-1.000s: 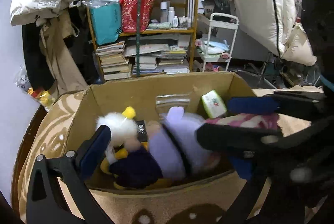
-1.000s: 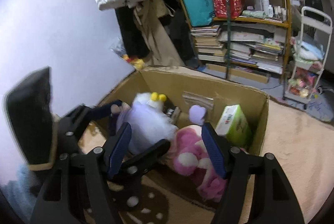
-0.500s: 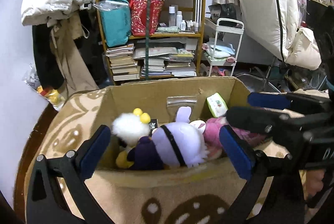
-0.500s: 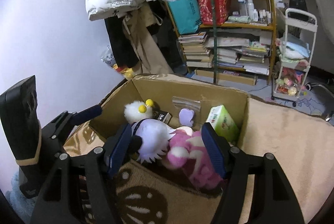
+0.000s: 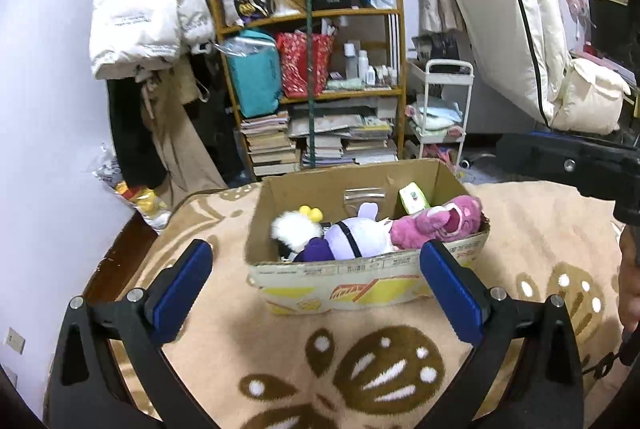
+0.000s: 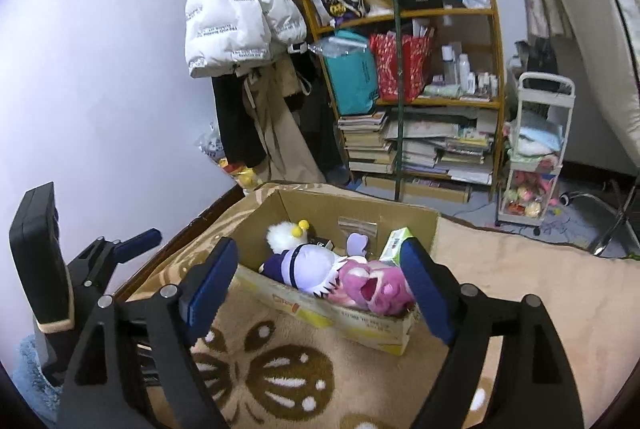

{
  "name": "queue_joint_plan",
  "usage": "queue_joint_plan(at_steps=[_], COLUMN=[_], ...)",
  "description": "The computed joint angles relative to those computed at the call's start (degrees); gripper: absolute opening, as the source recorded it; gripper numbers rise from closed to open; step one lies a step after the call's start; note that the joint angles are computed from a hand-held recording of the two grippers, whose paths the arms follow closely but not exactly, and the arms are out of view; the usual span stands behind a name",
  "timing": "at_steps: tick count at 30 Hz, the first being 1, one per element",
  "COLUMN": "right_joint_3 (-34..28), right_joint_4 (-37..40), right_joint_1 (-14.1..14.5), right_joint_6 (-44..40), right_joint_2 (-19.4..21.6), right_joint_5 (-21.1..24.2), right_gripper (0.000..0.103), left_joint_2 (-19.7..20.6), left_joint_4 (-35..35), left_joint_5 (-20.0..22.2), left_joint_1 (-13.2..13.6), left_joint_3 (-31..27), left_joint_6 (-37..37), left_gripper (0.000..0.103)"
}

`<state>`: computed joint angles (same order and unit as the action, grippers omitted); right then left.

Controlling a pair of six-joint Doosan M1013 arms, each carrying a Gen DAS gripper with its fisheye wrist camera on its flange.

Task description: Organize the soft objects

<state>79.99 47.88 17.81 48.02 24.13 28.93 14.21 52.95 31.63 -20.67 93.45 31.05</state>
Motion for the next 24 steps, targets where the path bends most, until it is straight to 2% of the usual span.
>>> queue_joint_plan(at_steps=[3, 13, 20, 24], right_joint_3=[2.36, 9.16, 12.87, 14.12], right_joint_4=[-0.39, 2.38, 6.47, 10.34], right_joint_1=[0.13, -0.35, -0.07, 0.01], right_joint_6=[-0.15, -3.14, -7.85, -11.99], right_joint_2=[-2.08, -7.51, -9.76, -10.08], right_joint_5=[-2.51, -7.92, -11.81, -13.03], right_gripper=[0.102, 0.103, 0.103, 0.103], left_joint_2=[-1.63, -6.85, -8.56, -8.46], left_joint_4=[4.69, 14.88, 22.78, 23.74], left_joint_5=[2.07, 5.09, 8.42, 9.50], left_joint_1=[-1.14, -4.18, -5.89, -6.07], left_joint_3=[1.52, 6.72, 9.34, 9.89], left_joint_6=[-4.08, -15.18, -24.76, -25.81], left_gripper=[0.102, 0.102, 0.102, 0.102])
